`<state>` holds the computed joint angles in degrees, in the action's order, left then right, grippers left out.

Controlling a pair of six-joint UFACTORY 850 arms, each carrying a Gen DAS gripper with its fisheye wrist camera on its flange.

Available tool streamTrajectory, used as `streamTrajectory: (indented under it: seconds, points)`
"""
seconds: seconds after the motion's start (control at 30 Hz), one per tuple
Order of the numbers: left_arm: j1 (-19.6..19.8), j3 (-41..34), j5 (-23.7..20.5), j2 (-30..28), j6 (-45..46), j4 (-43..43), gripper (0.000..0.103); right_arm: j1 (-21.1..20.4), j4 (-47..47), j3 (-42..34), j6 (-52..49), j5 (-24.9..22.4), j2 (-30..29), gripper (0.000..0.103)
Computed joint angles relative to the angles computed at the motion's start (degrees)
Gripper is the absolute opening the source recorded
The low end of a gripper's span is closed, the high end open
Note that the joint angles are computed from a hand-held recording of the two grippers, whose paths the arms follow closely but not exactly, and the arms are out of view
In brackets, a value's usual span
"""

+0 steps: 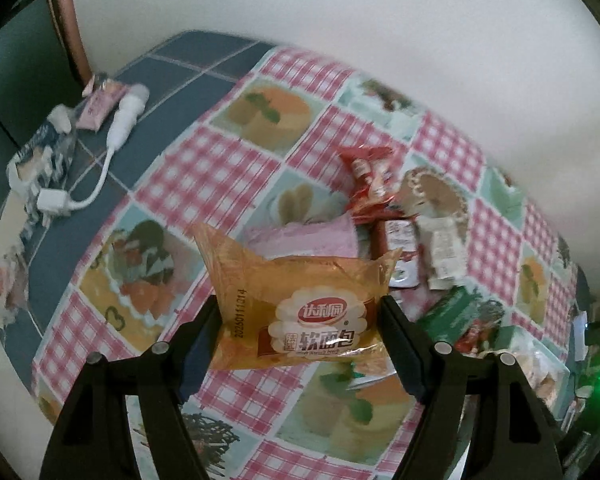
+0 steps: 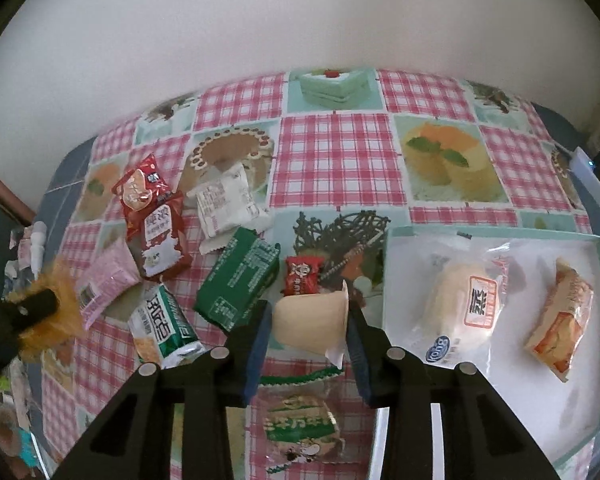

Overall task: Organize snacks
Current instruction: 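Carry both items over the tray and open both tools to release them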

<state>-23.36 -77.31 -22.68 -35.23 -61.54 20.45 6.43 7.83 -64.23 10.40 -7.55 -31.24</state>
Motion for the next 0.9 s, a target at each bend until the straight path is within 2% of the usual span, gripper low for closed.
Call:
streamTrajectory:
  seconds: [0.17, 0.4, 0.57, 0.73, 0.9]
  points:
    - [-1.16, -1.51, -1.33, -0.44, -1.43, 2.05, 0.078, -1.17, 11.45, -0.98, -10.28, -2.56, -0.78, 0.039]
    - [-3.81, -3.47, -1.12, -0.87, 1.31, -0.18, 0.078, -3.36, 14.63, 1.13, -13.21, -2.16, 3.95, 0.039]
    - [-7.31, -5.12, 0.22, -0.31, 3.13, -0.17, 0.078, -6.53, 2.31, 4.33, -0.18, -1.72, 8.56, 0.039]
    - [-11.44, -8.06, 0.31, -1.28, 8.2, -2.22, 0.078, -11.34, -16.88, 6.99, 20.19, -3.16, 12.31, 0.039]
    - [-15.31, -12.88, -1.05, -4.52, 19.12, -9.54, 0.078, -17.6, -17.86, 8.98, 22.73, -3.94, 14.13, 0.039]
